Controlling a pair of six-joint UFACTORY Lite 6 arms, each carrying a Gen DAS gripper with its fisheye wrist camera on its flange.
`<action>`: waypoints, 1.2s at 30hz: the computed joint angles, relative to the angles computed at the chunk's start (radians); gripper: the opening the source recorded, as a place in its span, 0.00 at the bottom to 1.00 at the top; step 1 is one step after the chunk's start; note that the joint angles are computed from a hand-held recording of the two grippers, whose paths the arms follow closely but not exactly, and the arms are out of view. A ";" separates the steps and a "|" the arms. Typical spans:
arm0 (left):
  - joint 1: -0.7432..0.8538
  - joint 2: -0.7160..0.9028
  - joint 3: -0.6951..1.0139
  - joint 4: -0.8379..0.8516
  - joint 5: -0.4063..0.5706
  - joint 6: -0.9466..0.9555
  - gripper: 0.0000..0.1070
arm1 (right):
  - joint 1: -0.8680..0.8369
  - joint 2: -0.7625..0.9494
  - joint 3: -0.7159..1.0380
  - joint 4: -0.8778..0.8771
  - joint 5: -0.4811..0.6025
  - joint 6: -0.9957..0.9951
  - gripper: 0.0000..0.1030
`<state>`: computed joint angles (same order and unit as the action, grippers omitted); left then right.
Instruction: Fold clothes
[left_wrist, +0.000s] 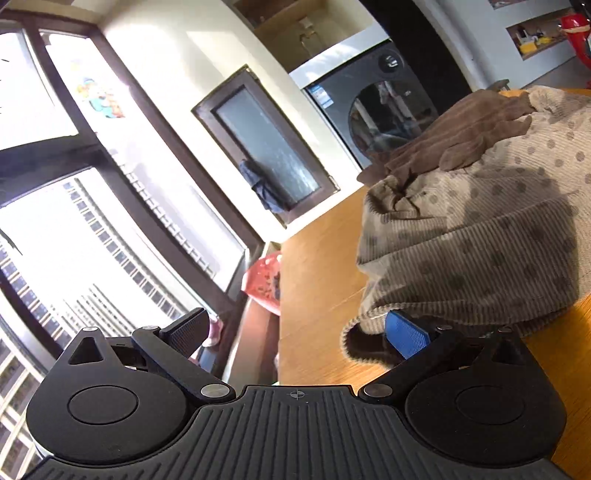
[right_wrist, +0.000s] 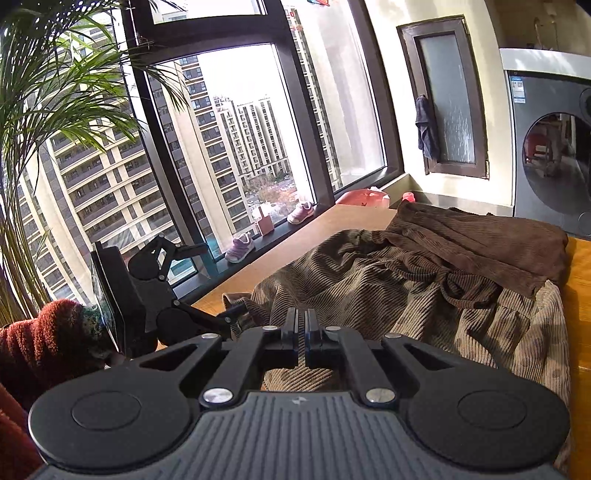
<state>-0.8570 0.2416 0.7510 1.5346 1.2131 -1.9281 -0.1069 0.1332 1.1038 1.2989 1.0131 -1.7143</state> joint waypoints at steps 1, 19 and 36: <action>-0.017 -0.074 -0.057 -0.041 0.031 0.004 0.96 | -0.013 -0.020 -0.032 -0.004 -0.001 -0.040 0.03; -0.017 0.023 0.200 0.504 -0.634 -0.266 0.96 | -0.506 -0.198 -0.332 -0.062 -0.234 -0.451 0.48; 0.267 0.158 0.283 0.918 -0.946 -0.963 0.96 | -0.054 0.122 -0.138 0.243 -0.328 -0.332 0.48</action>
